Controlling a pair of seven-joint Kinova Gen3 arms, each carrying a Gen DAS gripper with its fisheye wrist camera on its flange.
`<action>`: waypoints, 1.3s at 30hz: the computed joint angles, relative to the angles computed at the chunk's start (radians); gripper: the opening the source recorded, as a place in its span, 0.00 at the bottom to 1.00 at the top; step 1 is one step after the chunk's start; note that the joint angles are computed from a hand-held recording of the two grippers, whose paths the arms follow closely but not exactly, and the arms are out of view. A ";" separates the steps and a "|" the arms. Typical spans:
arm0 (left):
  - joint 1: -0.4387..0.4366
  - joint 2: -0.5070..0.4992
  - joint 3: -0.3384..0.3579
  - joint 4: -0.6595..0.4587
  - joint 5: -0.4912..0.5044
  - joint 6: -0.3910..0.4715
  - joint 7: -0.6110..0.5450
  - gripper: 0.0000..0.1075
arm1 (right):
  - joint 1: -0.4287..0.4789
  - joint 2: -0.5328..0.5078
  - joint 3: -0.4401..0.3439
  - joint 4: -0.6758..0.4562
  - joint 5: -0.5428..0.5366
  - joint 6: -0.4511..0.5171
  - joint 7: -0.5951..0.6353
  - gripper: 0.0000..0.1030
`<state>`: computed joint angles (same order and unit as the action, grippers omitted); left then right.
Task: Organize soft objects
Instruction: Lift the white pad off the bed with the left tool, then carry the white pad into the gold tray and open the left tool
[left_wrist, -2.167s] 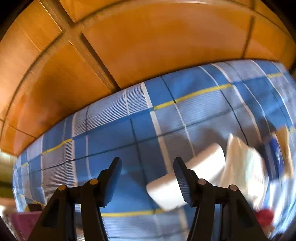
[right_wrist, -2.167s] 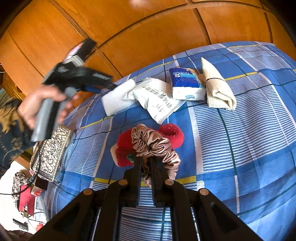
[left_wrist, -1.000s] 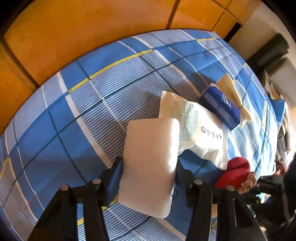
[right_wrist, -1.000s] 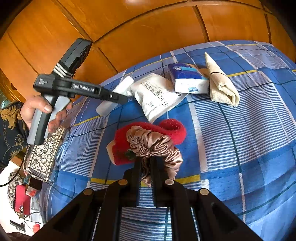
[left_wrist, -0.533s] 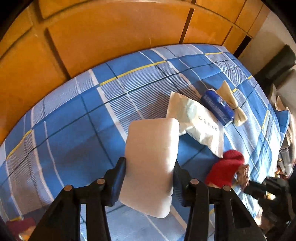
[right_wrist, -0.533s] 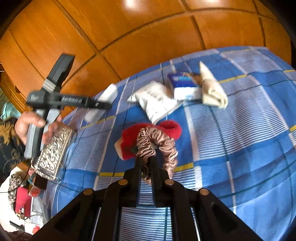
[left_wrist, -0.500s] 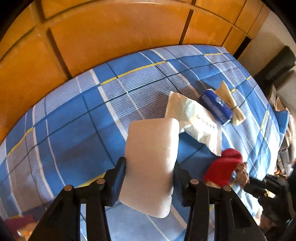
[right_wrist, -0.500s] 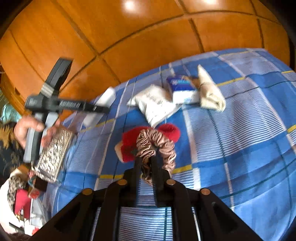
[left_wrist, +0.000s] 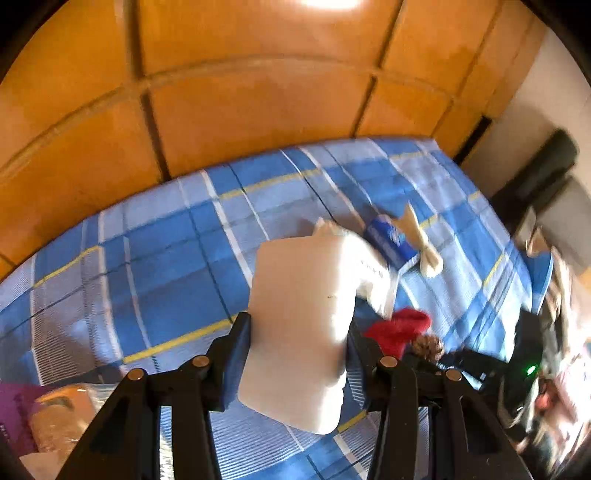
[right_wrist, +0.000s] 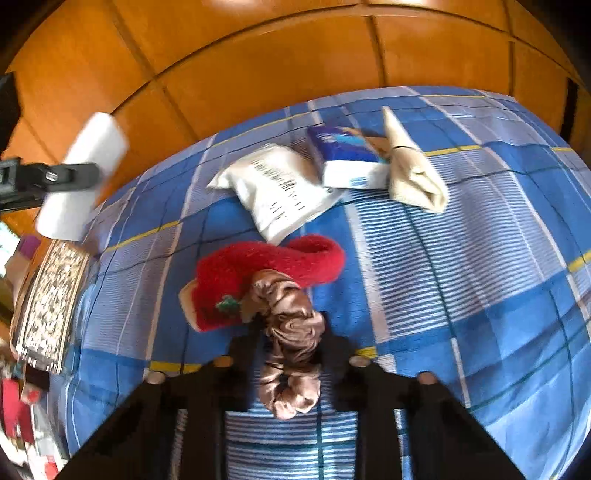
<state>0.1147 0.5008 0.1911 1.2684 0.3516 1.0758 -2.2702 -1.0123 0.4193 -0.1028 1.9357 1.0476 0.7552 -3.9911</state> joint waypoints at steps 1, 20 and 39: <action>-0.006 0.000 -0.004 -0.014 0.007 0.001 0.013 0.44 | 0.000 0.001 0.001 -0.001 -0.005 0.002 -0.007 0.16; -0.418 0.015 -0.100 -0.347 0.065 0.026 0.290 0.45 | 0.024 0.052 0.004 -0.142 -0.213 0.097 0.301 0.16; -0.641 -0.060 -0.156 0.176 0.194 -0.219 -0.031 0.49 | -0.014 0.145 0.058 -0.316 -0.341 0.251 0.437 0.17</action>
